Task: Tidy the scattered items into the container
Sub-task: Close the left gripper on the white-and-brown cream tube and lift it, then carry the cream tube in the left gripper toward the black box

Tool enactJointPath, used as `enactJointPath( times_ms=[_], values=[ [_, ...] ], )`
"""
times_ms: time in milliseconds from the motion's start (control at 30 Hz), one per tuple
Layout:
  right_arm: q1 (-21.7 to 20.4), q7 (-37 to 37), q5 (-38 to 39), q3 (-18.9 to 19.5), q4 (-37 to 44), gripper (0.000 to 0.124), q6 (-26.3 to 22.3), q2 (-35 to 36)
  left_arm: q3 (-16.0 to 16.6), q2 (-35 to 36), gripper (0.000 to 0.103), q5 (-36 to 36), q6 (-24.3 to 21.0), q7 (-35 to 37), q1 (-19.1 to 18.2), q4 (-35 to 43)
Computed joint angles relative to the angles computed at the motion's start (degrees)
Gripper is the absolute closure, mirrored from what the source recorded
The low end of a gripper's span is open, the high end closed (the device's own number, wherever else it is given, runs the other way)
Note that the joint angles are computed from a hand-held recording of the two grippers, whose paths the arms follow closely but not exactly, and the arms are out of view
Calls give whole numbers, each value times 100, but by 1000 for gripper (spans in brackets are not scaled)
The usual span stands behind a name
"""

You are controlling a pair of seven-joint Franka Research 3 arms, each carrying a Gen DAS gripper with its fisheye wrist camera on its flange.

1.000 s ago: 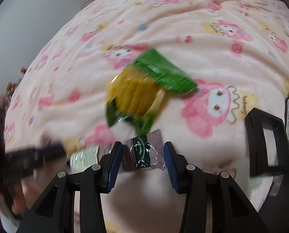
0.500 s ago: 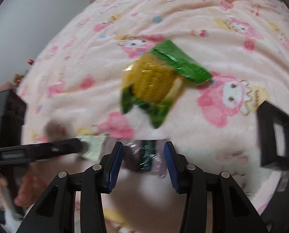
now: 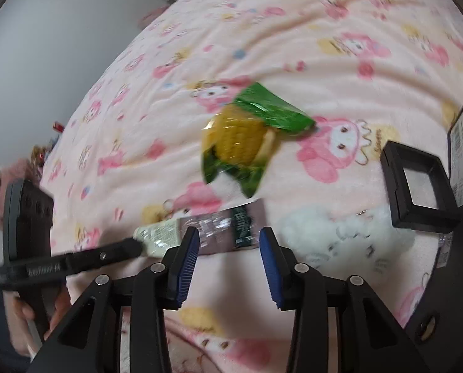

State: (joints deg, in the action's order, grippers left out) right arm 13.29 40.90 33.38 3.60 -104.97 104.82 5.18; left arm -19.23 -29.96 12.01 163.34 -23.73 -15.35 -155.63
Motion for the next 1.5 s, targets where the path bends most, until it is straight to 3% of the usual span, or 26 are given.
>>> enactJointPath(
  times_ms=[67,133,200,333,467,500,533,600,633,733,900,1000,1100,1200,1300,1400,1500],
  values=[
    [-20,228,-1,-10,345,84,-272,338,154,-17,59,-157,-55,53,-121,-63],
    [16,295,-62,34,417,84,-222,467,92,-73,55,-139,-19,-32,-22,-133],
    [105,183,-295,90,297,84,-2,429,111,-36,54,-129,102,-12,-2,-176],
    [217,-269,-476,166,-60,64,219,226,193,264,55,-187,557,115,-18,-210],
    [176,-499,-263,108,-206,71,94,14,154,208,57,-228,97,206,-39,-30],
    [134,-472,-169,70,-163,77,-21,5,86,101,57,-190,52,144,1,-26],
    [129,-422,-19,-55,-39,91,-273,35,25,41,67,-124,105,106,48,-27],
    [-184,-298,591,-95,380,98,-1365,212,-39,22,71,13,599,131,106,2],
    [-357,-342,757,-49,382,98,-1591,109,-104,56,71,92,428,207,132,206],
    [-360,-886,796,-208,-112,98,-1245,-561,-97,440,71,225,-572,697,-31,1069],
    [-418,-752,497,-318,-161,98,-821,-730,-180,513,70,296,-952,449,-36,1319],
    [-491,-725,339,-395,12,96,-847,-577,-308,307,70,464,-1273,65,3,1263],
    [-532,-598,240,-386,201,92,-801,-381,-232,77,70,380,-1476,-147,-111,1053],
    [-488,-485,200,-308,169,84,-629,-308,-70,-86,68,225,-1214,-178,-266,705],
    [-376,-336,126,-205,154,83,-468,-183,233,22,56,-66,-701,198,-504,439],
    [-229,-256,57,-90,167,83,-271,-38,602,271,54,-477,346,770,-817,99],
    [-68,-312,72,33,262,83,-159,159,936,433,54,-933,946,1313,-1222,-106]
  ],
)
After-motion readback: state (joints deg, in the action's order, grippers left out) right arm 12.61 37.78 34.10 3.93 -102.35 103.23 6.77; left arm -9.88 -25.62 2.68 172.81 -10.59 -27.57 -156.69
